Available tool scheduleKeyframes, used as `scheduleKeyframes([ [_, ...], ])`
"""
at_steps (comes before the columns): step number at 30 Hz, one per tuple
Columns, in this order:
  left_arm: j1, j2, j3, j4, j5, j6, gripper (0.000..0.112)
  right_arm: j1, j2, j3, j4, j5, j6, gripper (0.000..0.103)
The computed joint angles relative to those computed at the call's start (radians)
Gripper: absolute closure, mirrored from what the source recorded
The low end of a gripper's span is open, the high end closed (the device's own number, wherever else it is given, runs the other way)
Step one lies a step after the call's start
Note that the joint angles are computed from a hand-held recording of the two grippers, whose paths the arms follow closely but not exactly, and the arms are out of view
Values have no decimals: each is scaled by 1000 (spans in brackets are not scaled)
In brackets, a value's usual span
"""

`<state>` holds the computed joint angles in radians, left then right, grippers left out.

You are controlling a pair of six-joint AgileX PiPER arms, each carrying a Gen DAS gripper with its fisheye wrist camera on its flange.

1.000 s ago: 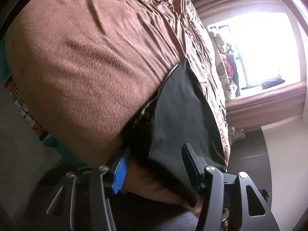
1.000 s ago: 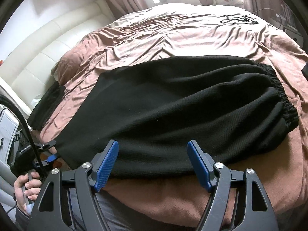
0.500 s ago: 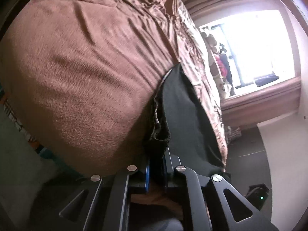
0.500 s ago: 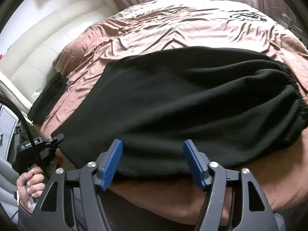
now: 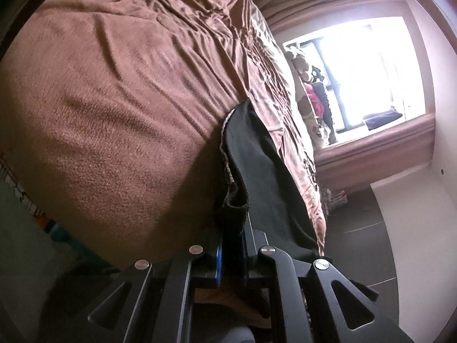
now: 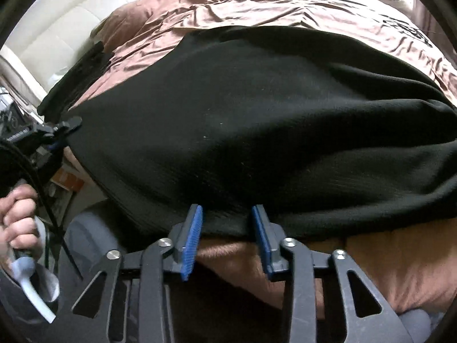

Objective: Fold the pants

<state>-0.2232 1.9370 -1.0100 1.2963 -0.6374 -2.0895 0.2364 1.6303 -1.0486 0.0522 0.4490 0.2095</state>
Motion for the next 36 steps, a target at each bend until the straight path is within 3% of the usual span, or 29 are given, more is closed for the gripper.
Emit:
scheduleKeyframes([
  [11, 11, 40, 6, -23, -18, 3, 102, -64, 8, -107, 51, 25, -35, 74],
  [15, 11, 53, 9, -50, -26, 28, 101, -58, 70, -156, 12, 21, -5, 74],
  [20, 7, 64, 28, -106, -33, 71, 94, -91, 186, -219, 95, 72, -108, 74],
  [29, -7, 73, 67, -229, -53, 163, 92, -130, 166, -276, 148, 94, -171, 74],
  [32, -6, 71, 65, -227, -50, 159, 92, -136, 194, -312, 132, 114, -154, 74],
  [36, -8, 67, 72, -257, -48, 163, 92, -158, 295, -412, 224, 193, -219, 74],
])
